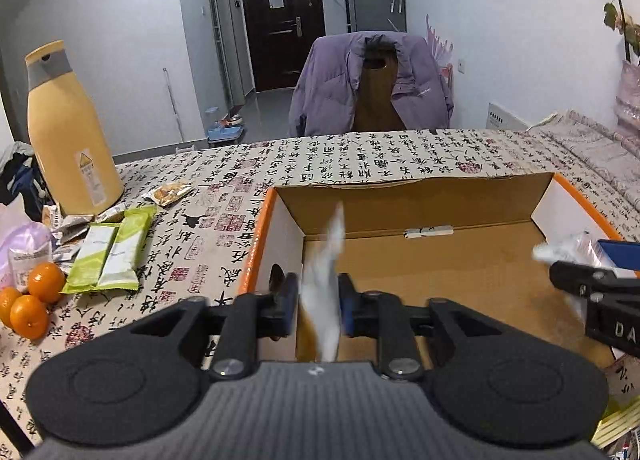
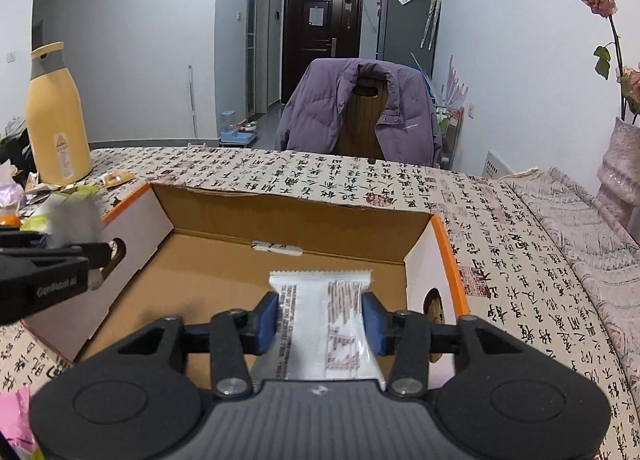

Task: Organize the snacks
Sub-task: 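Carry both packets over the orange box and open both grippers to drop them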

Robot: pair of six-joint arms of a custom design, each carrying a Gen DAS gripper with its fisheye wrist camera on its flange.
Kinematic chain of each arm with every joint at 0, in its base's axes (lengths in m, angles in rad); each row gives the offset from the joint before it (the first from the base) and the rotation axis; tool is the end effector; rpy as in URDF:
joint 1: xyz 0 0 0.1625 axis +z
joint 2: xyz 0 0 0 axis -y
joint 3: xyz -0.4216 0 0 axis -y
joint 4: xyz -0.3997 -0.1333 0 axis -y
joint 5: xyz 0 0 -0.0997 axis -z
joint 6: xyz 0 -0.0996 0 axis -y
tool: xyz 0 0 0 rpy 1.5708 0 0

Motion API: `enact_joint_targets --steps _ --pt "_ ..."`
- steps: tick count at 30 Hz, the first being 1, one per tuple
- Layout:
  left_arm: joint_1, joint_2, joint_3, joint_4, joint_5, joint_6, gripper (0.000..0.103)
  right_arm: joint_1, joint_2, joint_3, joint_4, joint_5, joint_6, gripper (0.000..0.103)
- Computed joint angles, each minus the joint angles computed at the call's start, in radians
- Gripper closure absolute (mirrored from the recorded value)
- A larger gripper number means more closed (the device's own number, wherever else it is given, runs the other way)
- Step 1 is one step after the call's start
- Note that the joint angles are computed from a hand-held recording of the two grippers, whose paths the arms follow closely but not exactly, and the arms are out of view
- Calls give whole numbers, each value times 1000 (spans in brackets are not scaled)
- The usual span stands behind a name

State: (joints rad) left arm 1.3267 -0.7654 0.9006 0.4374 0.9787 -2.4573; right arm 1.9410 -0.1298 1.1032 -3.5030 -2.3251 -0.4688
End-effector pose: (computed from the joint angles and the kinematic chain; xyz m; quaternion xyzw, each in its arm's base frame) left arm 0.0104 -0.7400 0.2721 0.2511 0.8135 -0.3908 0.3499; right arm 0.3355 -0.6846 -0.0735 0.1809 -0.8226 0.4122 0.3475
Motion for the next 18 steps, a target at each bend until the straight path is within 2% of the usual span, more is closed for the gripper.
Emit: enact_joint_targets --steps 1,2,3,5,7,8,13,18 --pt "4 -7 9 -14 9 6 43 0 -1 3 -5 1 -4 40" --pt "6 -19 30 -42 15 14 33 0 -1 7 -17 -1 -13 29" --pt "7 -30 48 -67 20 19 17 1 -1 11 -31 -1 -22 24" --pt "8 -59 92 -108 40 15 0 4 -2 23 -63 1 -40 9" --pt "13 -77 114 -121 68 7 0 6 -12 43 -84 4 -46 1" --pt "13 -80 115 -113 74 3 0 7 -13 49 -98 6 -53 0" --pt "11 -109 154 -131 83 1 0 18 -28 89 -161 13 -77 0" --pt "4 -184 248 -175 106 -11 0 34 -51 162 -249 30 -101 0"
